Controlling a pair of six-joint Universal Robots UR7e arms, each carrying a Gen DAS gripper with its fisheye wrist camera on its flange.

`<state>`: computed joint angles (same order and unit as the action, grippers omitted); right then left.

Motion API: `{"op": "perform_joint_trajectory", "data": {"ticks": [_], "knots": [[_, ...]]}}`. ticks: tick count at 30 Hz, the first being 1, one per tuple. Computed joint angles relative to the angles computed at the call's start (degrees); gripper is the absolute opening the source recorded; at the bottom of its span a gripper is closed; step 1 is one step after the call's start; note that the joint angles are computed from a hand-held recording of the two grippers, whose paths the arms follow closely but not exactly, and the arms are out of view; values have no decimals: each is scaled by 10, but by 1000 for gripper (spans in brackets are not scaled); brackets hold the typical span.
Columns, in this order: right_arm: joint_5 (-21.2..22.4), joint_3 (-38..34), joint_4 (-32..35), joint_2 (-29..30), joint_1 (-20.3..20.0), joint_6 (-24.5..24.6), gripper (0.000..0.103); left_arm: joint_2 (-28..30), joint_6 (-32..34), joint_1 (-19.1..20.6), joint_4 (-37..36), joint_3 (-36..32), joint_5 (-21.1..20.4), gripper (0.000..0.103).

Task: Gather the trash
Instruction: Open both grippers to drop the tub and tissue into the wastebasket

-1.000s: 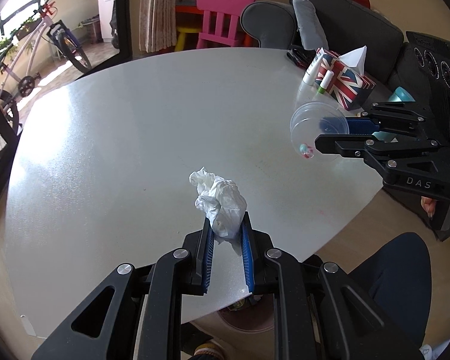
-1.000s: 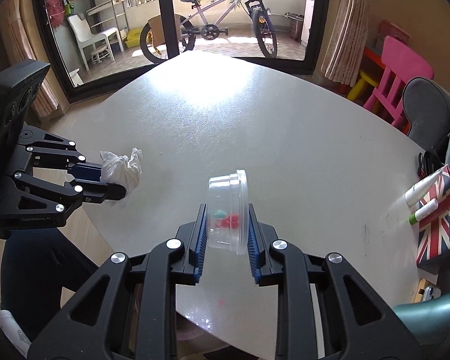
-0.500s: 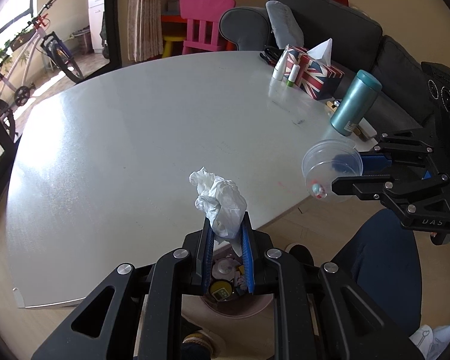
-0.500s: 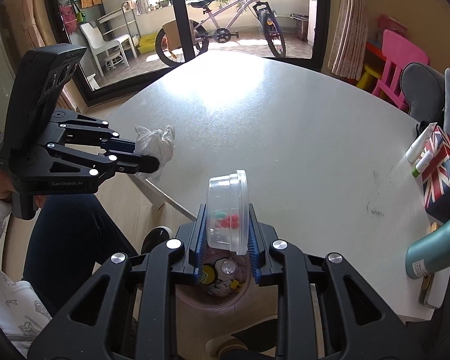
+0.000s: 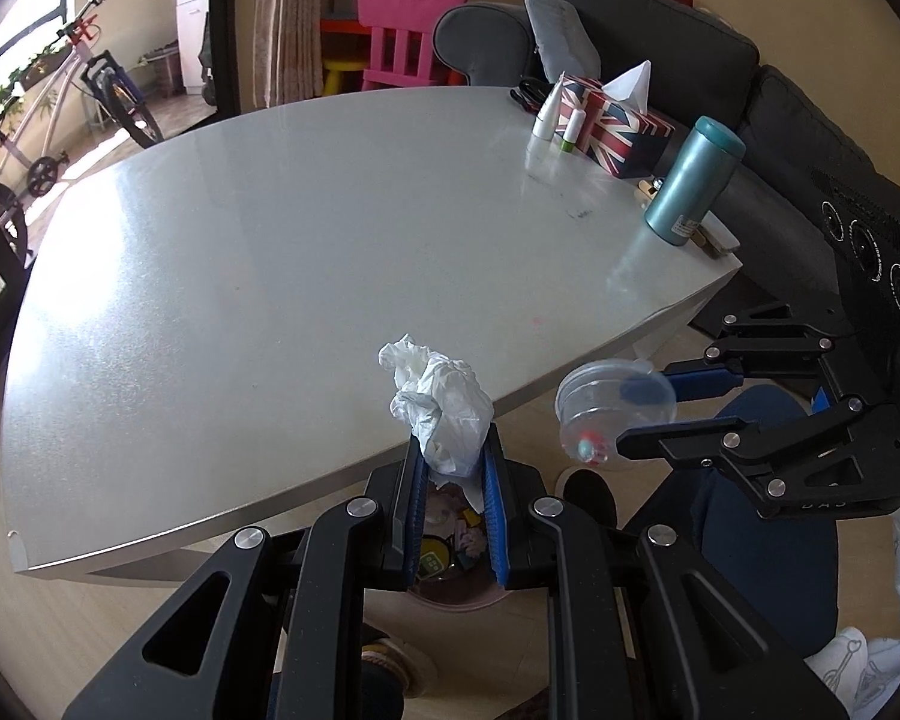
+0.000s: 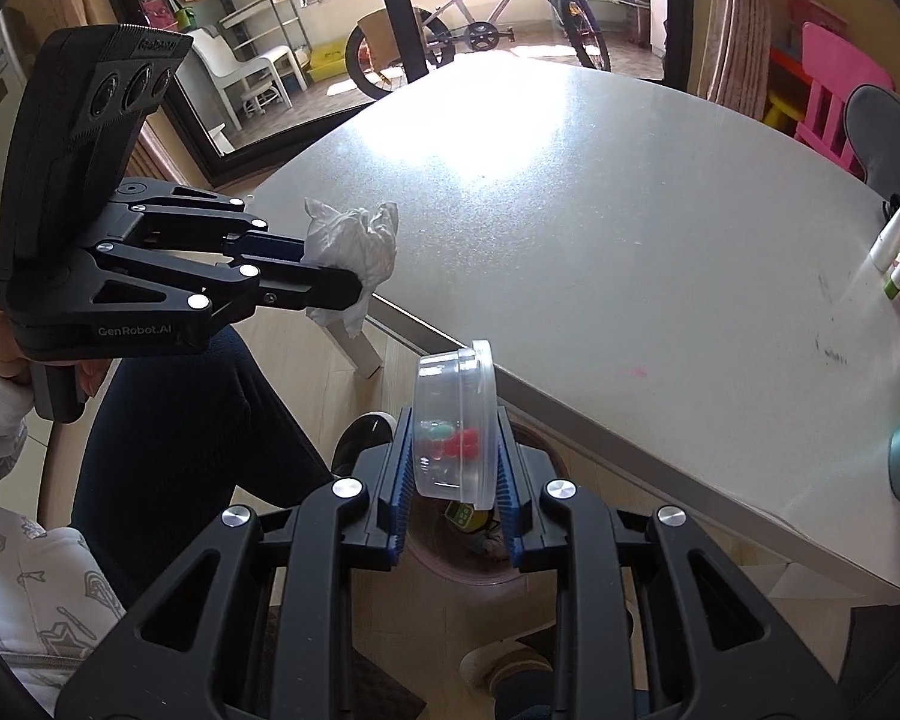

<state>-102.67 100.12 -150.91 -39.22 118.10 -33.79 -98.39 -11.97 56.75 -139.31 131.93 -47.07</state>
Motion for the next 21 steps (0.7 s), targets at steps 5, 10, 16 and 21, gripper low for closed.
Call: {"op": "perform_joint_trajectory", "data": {"ticks": [5,10,16,21], "knots": [[6,-12,-19,3,-5,15,88,6,2,4,-6,-1,-5,17],[-11,-11,-37,3,-7,33,96,9,5,9,-9,-1,-14,17],[-25,-5,-58,0,-6,44,97,13,9,10,-7,-4,-22,17],[-31,3,-78,-7,-8,53,97,13,7,9,-3,-1,-33,17]]}}
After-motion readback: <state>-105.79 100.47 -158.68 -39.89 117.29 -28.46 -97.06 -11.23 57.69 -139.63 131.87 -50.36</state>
